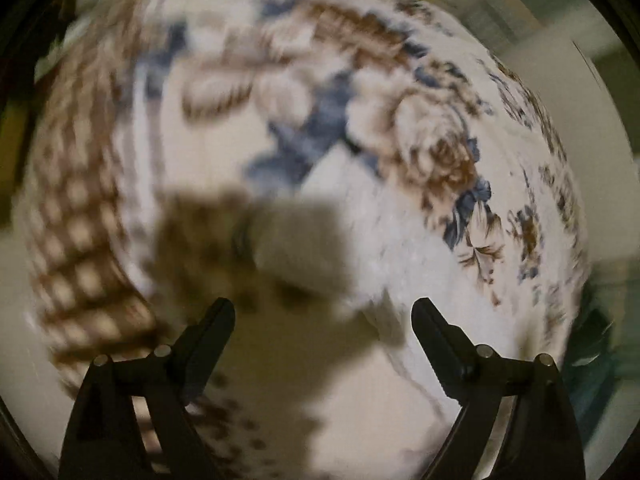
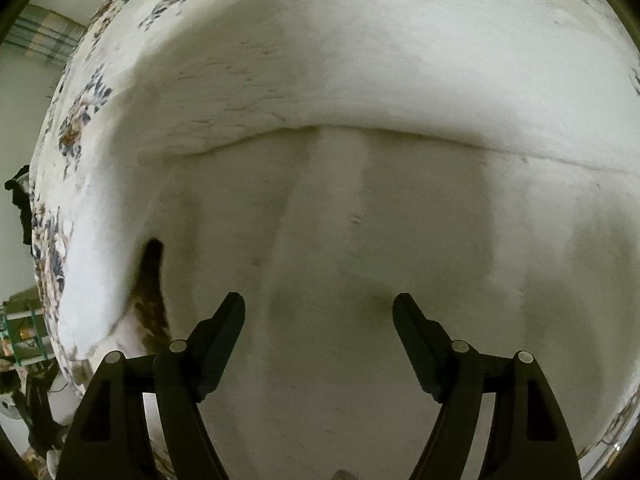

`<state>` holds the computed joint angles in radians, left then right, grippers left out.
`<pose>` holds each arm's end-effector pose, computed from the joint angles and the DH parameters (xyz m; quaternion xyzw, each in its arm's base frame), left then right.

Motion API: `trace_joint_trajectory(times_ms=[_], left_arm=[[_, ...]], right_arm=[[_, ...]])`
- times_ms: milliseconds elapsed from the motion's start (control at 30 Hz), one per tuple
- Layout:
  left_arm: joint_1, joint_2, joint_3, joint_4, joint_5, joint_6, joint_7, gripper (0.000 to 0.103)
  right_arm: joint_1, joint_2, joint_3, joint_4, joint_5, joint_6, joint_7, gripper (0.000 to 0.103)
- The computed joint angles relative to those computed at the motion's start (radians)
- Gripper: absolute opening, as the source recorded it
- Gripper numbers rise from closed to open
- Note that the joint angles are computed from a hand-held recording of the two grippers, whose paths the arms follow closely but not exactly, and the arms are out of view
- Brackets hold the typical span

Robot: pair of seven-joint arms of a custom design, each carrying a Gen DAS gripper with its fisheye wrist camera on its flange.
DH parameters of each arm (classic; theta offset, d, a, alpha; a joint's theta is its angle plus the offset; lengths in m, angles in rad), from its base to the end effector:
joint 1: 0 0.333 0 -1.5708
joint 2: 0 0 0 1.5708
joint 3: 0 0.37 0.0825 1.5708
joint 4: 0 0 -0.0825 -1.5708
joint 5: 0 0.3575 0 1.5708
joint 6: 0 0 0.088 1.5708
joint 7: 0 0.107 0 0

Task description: Fold small clothes

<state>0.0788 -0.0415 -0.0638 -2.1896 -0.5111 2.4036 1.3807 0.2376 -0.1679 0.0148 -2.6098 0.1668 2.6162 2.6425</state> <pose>0.5243 0.0041 0.4995 0.8480 -0.4787 0.2175 0.0672 0.4055 0.1008 0.4009 -0.3009 0.9485 0.0356 0.0919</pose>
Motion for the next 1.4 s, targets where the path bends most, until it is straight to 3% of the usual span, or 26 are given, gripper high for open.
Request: trace_joint_trajectory(times_ms=[33, 133, 167, 200, 233, 267, 433, 567, 667, 767, 967, 1200, 1333, 1400], left_arm=[[-0.004, 0.025, 0.003, -0.004, -0.106, 0.006, 0.020, 0.088], [-0.020, 0.065, -0.017, -0.010, -0.212, 0.119, 0.026, 0.088], [-0.027, 0.080, -0.023, 0.000, -0.193, 0.153, 0.008, 0.075], [-0.036, 0.094, -0.029, 0.014, -0.152, 0.184, -0.014, 0.041], [-0.044, 0.111, -0.029, 0.038, -0.074, 0.191, -0.047, 0.020], [-0.048, 0.128, -0.029, 0.068, -0.018, 0.188, -0.058, 0.007], [-0.070, 0.141, -0.026, 0.151, 0.198, 0.226, -0.083, 0.006], [-0.107, 0.127, -0.049, 0.234, 0.301, 0.245, -0.089, 0.006], [-0.149, 0.099, -0.083, 0.284, 0.327, 0.264, -0.071, 0.006], [-0.207, 0.091, -0.129, 0.344, 0.313, 0.264, -0.028, 0.006], [-0.399, 0.126, -0.251, 0.442, 0.290, 0.192, 0.085, 0.006], [-0.696, 0.300, -0.363, 0.533, 0.334, 0.102, 0.074, 0.007], [-0.859, 0.402, -0.358, 0.623, 0.407, 0.031, 0.011, 0.011], [-0.931, 0.435, -0.329, 0.667, 0.475, -0.037, -0.049, 0.012]], right_arm=[[-0.014, -0.050, -0.008, -0.021, -0.018, -0.037, 0.001, 0.078], [-0.040, -0.095, -0.002, -0.045, -0.075, -0.095, 0.047, 0.078], [-0.050, -0.113, 0.000, -0.058, -0.096, -0.112, 0.069, 0.078], [-0.055, -0.127, -0.003, -0.071, -0.103, -0.121, 0.078, 0.078], [-0.059, -0.148, -0.009, -0.090, -0.106, -0.126, 0.087, 0.078], [-0.064, -0.163, -0.013, -0.105, -0.107, -0.128, 0.095, 0.078], [-0.096, -0.262, -0.032, -0.180, -0.135, -0.127, 0.121, 0.078], [-0.146, -0.347, -0.050, -0.232, -0.174, -0.140, 0.139, 0.078], [-0.182, -0.397, -0.085, -0.271, -0.193, -0.138, 0.119, 0.100], [-0.221, -0.455, -0.144, -0.307, -0.200, -0.140, 0.046, 0.101], [-0.401, -0.636, -0.233, -0.353, -0.269, -0.245, -0.097, 0.101], [-0.685, -0.830, -0.378, -0.338, -0.404, -0.488, -0.300, 0.101], [-0.827, -0.876, -0.482, -0.303, -0.484, -0.604, -0.444, 0.101], [-0.884, -0.883, -0.540, -0.277, -0.520, -0.654, -0.521, 0.101]])
